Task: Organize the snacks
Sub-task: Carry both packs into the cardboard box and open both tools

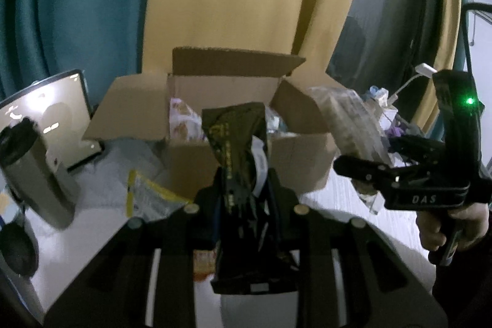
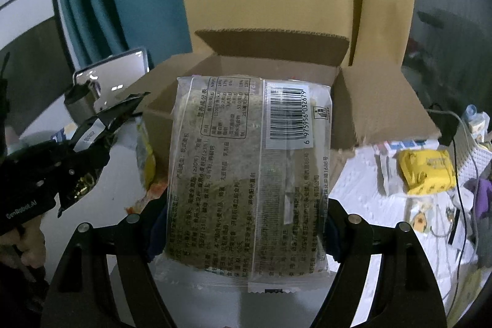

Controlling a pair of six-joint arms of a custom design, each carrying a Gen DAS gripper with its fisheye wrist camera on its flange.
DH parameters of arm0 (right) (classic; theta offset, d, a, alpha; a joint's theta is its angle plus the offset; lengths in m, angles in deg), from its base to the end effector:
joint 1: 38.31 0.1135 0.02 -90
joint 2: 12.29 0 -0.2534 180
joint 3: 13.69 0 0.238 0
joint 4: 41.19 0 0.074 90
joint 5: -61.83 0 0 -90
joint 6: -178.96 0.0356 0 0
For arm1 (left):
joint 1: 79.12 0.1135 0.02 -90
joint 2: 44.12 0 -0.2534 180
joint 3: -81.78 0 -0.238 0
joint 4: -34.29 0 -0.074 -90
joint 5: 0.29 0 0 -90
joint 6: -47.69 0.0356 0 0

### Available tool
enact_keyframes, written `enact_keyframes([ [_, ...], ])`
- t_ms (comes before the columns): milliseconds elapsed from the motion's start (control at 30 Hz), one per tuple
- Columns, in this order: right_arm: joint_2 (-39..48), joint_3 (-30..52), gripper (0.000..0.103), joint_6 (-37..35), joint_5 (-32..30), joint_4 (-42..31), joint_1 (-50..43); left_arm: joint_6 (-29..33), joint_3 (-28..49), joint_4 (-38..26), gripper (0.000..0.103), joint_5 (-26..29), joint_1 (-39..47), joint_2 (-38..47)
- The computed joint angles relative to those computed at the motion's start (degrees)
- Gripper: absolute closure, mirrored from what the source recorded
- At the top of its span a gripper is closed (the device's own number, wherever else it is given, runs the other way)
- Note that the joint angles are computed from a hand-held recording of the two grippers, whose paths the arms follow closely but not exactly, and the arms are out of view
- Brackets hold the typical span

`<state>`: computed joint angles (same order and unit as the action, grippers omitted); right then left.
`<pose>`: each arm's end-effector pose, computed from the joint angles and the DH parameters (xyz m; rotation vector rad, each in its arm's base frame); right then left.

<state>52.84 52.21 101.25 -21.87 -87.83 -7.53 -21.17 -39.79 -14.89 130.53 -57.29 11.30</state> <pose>0.1975 0.1131 0.2681 -0.3295 2.3545 0.2320 0.1792 0.0467 0.2618 0.3097 2.1576 -0.4288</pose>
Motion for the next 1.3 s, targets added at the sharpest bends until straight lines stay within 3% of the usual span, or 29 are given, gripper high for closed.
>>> enact_keyframes([
  [433,14.21,12.61,0.022,-4.66,-7.65,1.29,-9.57,-9.75,12.01,10.38,0.077,-4.39,-9.25,17.84],
  [733,24.58,20.06,0.022,-3.8,-11.66,2.8,-13.69,-15.2,22.39,11.25,0.077,-4.45,-11.89,31.63],
  [1067,33.86,26.9,0.022,-2.3,-10.35,3.61,-13.6,-18.39,31.11,10.67,0.076,-12.93,-14.94,40.85],
  [1167,37.34,30.37,0.022,-1.82,-9.08,2.91,-13.12,-18.3,32.91,10.51,0.068,-11.46,-14.43,42.96],
  [1233,39.79,33.01,0.021,-0.92,-8.67,2.35,-13.02,-18.68,32.94,11.02,0.034,-9.82,-13.75,43.17],
  [1300,41.4,34.91,0.02,-0.05,-8.2,1.87,-12.57,-19.05,32.91,11.42,0.024,-8.64,-13.2,43.11],
])
